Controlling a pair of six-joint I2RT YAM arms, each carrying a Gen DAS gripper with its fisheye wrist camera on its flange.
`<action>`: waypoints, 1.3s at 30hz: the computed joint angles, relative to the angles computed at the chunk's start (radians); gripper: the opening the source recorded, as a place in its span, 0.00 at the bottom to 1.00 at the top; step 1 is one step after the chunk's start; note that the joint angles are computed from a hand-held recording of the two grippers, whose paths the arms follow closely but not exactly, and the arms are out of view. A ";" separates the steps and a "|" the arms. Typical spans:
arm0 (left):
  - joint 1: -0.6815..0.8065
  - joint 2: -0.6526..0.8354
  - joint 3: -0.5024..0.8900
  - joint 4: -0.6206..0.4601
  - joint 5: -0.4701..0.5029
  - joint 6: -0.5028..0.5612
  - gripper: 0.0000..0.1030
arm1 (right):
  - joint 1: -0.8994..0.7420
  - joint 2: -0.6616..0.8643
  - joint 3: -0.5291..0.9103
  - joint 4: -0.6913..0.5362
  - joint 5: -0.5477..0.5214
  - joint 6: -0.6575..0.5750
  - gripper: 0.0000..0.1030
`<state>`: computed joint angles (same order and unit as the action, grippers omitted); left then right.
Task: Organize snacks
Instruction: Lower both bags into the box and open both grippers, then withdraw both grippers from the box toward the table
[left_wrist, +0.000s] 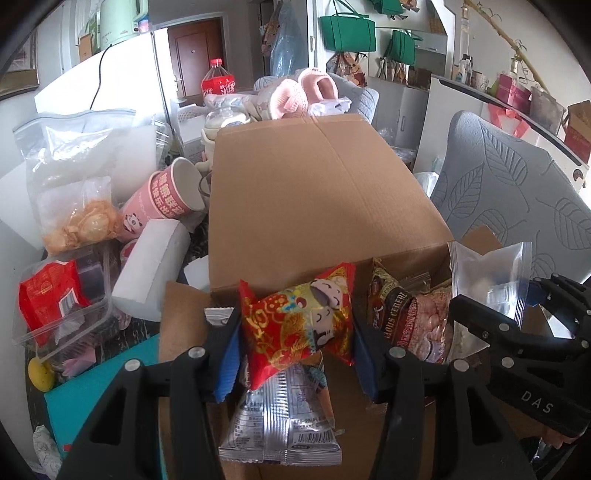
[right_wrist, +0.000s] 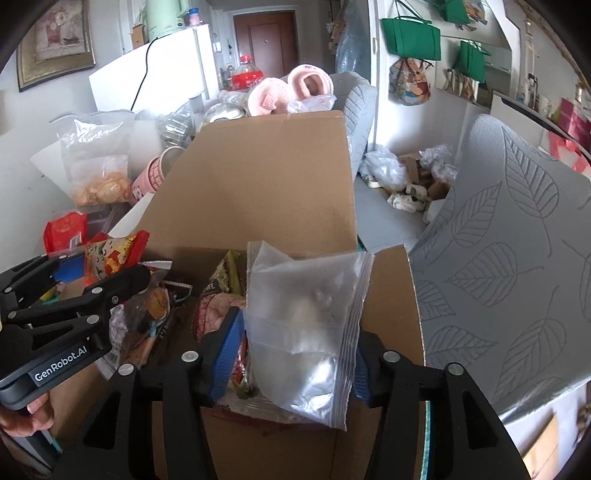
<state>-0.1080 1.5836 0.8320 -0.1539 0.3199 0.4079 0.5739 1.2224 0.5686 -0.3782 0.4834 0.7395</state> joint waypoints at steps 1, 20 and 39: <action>-0.006 0.004 0.000 0.001 -0.010 0.001 0.51 | 0.001 0.005 0.005 -0.008 0.003 0.002 0.56; -0.032 -0.052 -0.016 -0.040 -0.030 -0.006 0.72 | 0.098 -0.088 0.048 -0.163 0.164 0.085 0.70; 0.061 -0.337 -0.024 -0.225 0.088 0.003 0.72 | 0.323 -0.220 0.142 -0.450 0.277 0.301 0.70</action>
